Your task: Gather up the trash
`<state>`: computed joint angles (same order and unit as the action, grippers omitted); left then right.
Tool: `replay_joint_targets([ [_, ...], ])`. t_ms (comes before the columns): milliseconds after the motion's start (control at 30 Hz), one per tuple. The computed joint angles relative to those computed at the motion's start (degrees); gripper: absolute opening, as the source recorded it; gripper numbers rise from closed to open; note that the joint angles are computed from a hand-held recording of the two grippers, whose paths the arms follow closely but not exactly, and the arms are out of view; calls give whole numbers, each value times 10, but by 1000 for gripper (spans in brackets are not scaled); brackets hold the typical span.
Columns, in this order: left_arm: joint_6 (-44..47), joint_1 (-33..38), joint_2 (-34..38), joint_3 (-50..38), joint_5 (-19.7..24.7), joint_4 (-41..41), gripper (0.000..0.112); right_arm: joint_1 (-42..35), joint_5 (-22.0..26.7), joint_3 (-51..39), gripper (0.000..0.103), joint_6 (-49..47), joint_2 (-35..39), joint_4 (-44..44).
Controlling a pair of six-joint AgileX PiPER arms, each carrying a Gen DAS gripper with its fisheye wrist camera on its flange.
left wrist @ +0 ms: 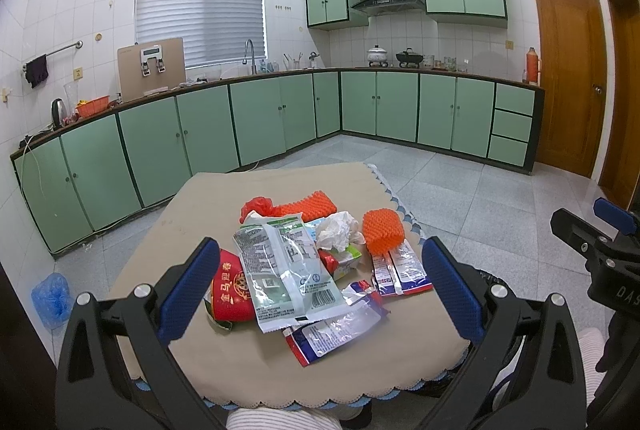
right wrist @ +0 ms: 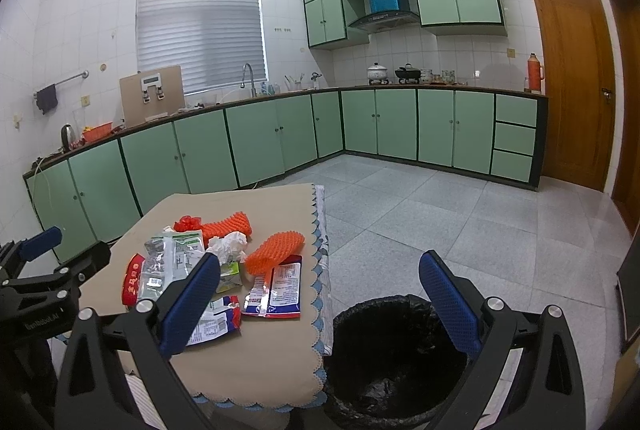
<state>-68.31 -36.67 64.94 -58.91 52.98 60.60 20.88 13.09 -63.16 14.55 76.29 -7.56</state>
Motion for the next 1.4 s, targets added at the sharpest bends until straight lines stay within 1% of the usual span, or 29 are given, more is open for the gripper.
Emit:
replay_joint_targets([
  [100,-1,0,0,1,-1,0,98,-1,1,-1,97,-3,0,4],
  [233,0,1,0,0,-1,0,98,2,-3,0,97,23,3,-19],
  [333,0,1,0,1,-2,0,98,2,-7,2,97,22,2,-18],
  [467,-1,1,1,1,-2,0,98,1,-19,9,97,27,3,-20],
  [533,-1,2,0,4,-4,0,98,3,-25,12,97,54,4,-46],
  [600,-1,3,0,4,-4,-1,98,3,-27,13,97,57,5,-46],
  [667,-9,17,3,17,-23,1,98,3,-26,11,97,60,6,-47],
  [833,-2,31,5,21,-36,-9,98,2,-33,13,97,81,12,-65],
  [933,5,45,7,20,-45,-15,98,2,-40,13,97,113,21,-90],
  [967,7,51,7,19,-47,-16,98,2,-38,9,97,108,26,-84],
  [1000,6,59,6,22,-52,-16,98,0,-35,3,97,80,33,-55],
  [1133,18,118,11,23,-93,-33,98,-9,-20,-28,97,-53,68,90],
  [1167,25,136,13,26,-108,-40,98,-9,-18,-37,97,-68,80,110],
  [1200,29,150,19,26,-114,-39,98,-8,-18,-44,97,-74,90,117],
  [1233,31,161,26,25,-115,-35,98,-6,-12,-56,97,-59,102,103],
  [1267,32,177,32,27,-121,-31,98,-1,-4,-72,97,-23,119,66],
  [1367,33,232,39,37,-156,-27,98,16,-2,-102,97,88,158,-56],
  [1400,30,244,42,38,-163,-23,98,19,-3,-113,97,99,173,-70],
])
